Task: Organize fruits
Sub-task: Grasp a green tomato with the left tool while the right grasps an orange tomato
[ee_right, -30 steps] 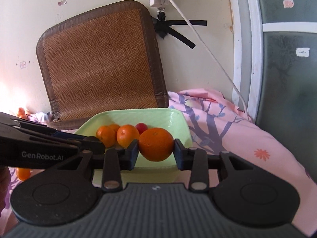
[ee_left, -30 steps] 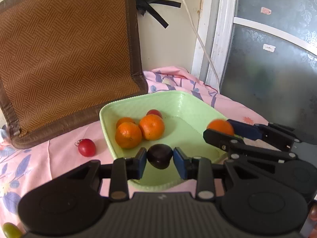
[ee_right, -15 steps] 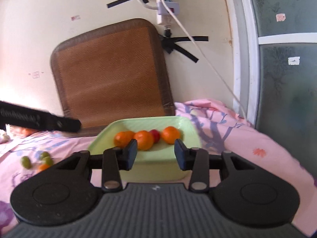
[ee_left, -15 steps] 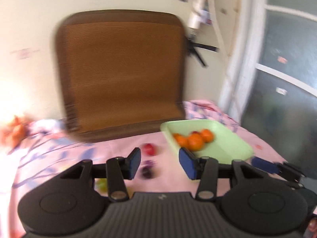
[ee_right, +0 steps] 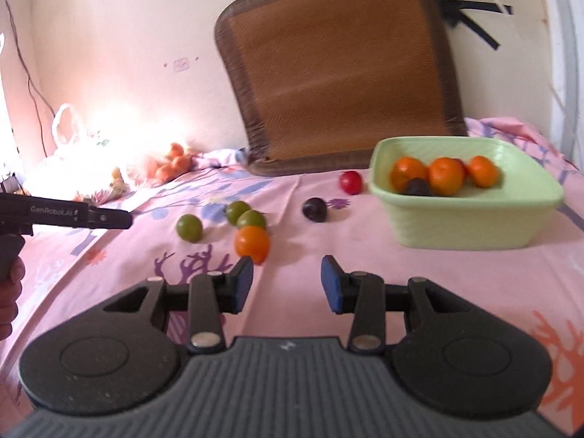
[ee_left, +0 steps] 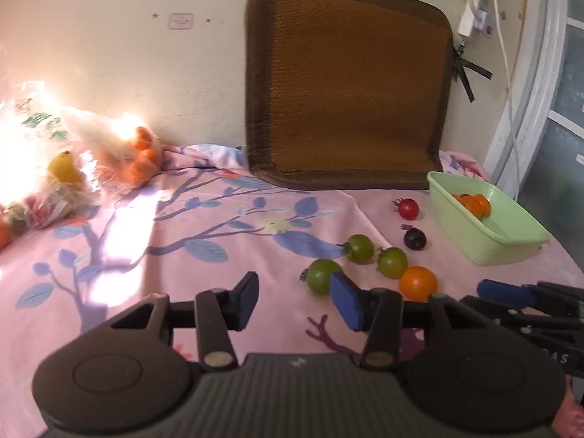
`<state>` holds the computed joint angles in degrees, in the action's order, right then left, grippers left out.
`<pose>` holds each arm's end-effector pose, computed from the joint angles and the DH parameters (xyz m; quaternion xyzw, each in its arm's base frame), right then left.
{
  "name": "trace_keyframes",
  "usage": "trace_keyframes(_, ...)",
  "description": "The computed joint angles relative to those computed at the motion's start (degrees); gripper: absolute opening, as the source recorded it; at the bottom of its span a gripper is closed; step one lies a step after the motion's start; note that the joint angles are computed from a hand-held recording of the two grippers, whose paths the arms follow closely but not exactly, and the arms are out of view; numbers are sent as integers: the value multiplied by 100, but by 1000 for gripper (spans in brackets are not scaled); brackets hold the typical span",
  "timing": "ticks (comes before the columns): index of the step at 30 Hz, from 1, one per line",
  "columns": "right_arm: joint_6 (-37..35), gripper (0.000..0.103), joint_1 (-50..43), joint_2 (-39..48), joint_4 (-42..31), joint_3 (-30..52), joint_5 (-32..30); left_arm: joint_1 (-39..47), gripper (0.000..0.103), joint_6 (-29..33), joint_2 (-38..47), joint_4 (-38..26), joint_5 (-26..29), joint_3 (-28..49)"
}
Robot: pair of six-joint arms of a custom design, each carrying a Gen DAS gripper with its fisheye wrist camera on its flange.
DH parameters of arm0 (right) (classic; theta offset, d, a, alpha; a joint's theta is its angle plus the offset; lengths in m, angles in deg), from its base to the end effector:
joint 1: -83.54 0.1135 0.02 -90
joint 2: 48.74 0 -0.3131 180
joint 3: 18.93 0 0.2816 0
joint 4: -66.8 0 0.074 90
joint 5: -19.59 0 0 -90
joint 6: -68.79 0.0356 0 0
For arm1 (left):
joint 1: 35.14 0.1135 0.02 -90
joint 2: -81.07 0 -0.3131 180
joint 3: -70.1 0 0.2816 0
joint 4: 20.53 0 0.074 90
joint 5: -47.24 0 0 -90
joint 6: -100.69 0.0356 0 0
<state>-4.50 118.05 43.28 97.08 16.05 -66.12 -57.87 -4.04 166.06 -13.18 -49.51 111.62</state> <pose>0.2339 0.1576 0.1408 -0.1123 0.8437 0.1977 0.4862 0.2648 -0.1064 0.1672 0.0355 0.8896 -0.0955 0.4452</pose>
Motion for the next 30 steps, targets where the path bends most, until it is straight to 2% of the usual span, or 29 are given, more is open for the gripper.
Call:
trace_keyframes(10, -525, 44, 203, 569, -638, 859, 45, 6, 47, 258, 1119, 140, 361, 681)
trace_keyframes(14, -581, 44, 195, 760, -906, 1150, -11, 65, 34, 252, 1225, 221, 345, 673)
trace_keyframes(15, -580, 43, 185, 790, -991, 1210, -41, 41, 33, 254, 1211, 227, 317, 657)
trace_keyframes(17, -600, 31, 196, 811, -1061, 1247, -15, -26, 32, 223, 1151, 158, 285, 645)
trace_keyframes(18, -605, 31, 211, 794, -1039, 1222, 6, -78, 32, 176, 1089, 119, 285, 614)
trace_keyframes(23, -376, 31, 270, 394, -818, 735, 158, -702, 32, -35, 647, 115, 120, 330)
trace_keyframes(27, 31, 31, 239, -338, -545, -132, 566, -1462, 32, -193, 518, 109, -11, 261)
trace_keyframes(30, 349, 31, 177, -1061, -607, -813, 969, -2070, 32, -263, 660, 107, -199, 351)
